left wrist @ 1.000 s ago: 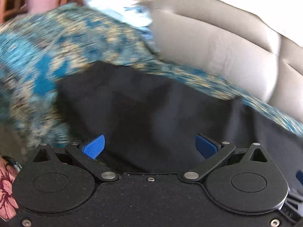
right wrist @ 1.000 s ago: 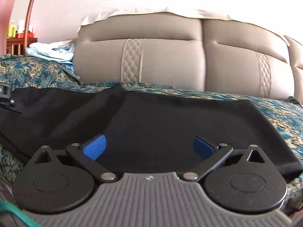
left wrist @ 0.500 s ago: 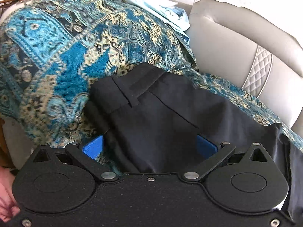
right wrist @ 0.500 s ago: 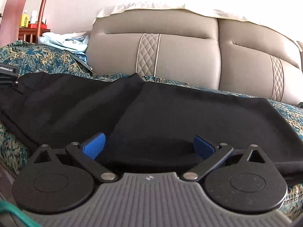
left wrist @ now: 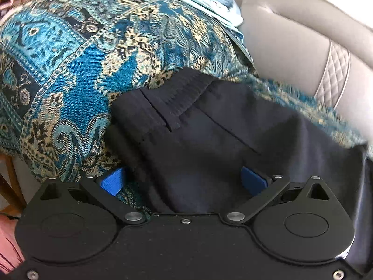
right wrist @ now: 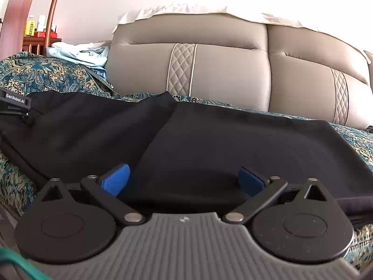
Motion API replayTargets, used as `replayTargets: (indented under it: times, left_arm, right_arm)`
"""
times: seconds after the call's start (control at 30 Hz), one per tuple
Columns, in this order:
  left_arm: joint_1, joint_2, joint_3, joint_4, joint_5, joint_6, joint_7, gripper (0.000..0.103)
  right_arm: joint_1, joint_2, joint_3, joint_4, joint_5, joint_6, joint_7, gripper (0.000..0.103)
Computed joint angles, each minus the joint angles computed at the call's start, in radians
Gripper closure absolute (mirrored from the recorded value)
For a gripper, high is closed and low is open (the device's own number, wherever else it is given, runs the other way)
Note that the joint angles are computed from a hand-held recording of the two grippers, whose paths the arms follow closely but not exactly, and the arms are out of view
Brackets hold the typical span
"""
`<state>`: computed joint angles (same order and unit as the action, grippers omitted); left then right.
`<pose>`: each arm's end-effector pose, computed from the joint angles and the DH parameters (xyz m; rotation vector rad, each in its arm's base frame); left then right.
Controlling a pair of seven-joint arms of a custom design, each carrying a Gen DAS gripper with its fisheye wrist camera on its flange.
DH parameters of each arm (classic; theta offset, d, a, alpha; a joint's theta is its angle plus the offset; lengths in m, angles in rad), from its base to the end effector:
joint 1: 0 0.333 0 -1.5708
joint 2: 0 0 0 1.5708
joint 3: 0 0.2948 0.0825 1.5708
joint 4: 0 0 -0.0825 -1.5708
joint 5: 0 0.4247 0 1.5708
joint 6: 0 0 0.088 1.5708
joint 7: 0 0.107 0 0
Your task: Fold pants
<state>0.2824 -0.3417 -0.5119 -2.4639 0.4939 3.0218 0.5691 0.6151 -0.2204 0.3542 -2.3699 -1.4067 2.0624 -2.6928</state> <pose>0.5012 -0.1608 0.4521 -1.9255 1.4870 -0.9246 0.3366 0.3993 0.3951 -1.3246 1.6455 -1.2414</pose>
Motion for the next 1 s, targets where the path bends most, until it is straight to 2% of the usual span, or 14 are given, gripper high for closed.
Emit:
replayTargets:
  times: [0.1, 0.17, 0.27, 0.3, 0.33, 0.4, 0.47, 0.53, 0.7, 0.73, 0.83, 0.87, 0.93, 1.0]
  left_arm:
    - [0.057, -0.035, -0.035, -0.033, -0.013, 0.068, -0.074, 0.023]
    - [0.055, -0.028, -0.021, -0.049, -0.050, 0.107, -0.054, 0.025]
    - [0.147, -0.028, -0.089, -0.062, -0.070, 0.174, -0.066, 0.033]
    - [0.145, -0.031, -0.086, -0.066, -0.091, 0.176, -0.064, 0.041]
    - [0.157, -0.046, -0.099, -0.075, -0.115, 0.176, -0.075, 0.058]
    - [0.171, -0.076, -0.113, -0.100, -0.153, 0.196, -0.083, 0.069]
    - [0.193, -0.101, -0.130, -0.130, -0.165, 0.262, -0.057, 0.072]
    - [0.174, -0.115, -0.117, -0.147, -0.167, 0.282, -0.013, 0.068]
    - [0.056, -0.026, -0.010, -0.105, -0.244, 0.217, 0.056, 0.053]
    - [0.070, -0.006, -0.016, -0.101, -0.253, 0.252, 0.048, 0.050]
    - [0.094, 0.019, -0.044, -0.071, -0.308, 0.246, 0.055, 0.048]
    - [0.104, 0.021, -0.058, -0.061, -0.323, 0.230, 0.059, 0.050]
    - [0.166, -0.013, -0.131, -0.059, -0.349, 0.202, 0.051, 0.076]
    - [0.224, -0.060, -0.196, -0.067, -0.361, 0.218, 0.058, 0.087]
  right_arm:
    - [0.001, -0.001, 0.002, -0.003, -0.003, -0.003, 0.003, 0.000]
    - [0.002, -0.001, 0.001, -0.003, -0.003, -0.003, 0.003, 0.000]
    - [0.002, -0.004, 0.000, -0.006, -0.003, 0.002, 0.001, 0.000]
    - [0.002, -0.006, 0.000, -0.008, -0.004, 0.005, 0.000, 0.000]
    - [0.002, -0.008, 0.000, -0.011, -0.004, 0.009, -0.001, 0.000]
    - [0.000, -0.013, -0.001, -0.014, -0.004, 0.014, -0.005, 0.000]
    - [-0.002, -0.017, -0.001, -0.016, -0.002, 0.020, -0.009, 0.000]
    - [-0.004, -0.020, -0.001, -0.017, -0.001, 0.024, -0.013, 0.000]
    - [-0.009, -0.024, 0.001, -0.019, 0.000, 0.031, -0.017, 0.000]
    - [-0.010, -0.023, 0.002, -0.018, 0.001, 0.030, -0.017, 0.000]
    - [-0.011, -0.024, 0.002, -0.018, 0.004, 0.033, -0.020, 0.000]
    - [-0.011, -0.026, 0.001, -0.018, 0.005, 0.036, -0.022, 0.000]
    - [-0.012, -0.035, -0.003, -0.021, 0.016, 0.051, -0.035, 0.000]
    - [-0.016, -0.067, -0.023, -0.033, 0.053, 0.113, -0.093, 0.000]
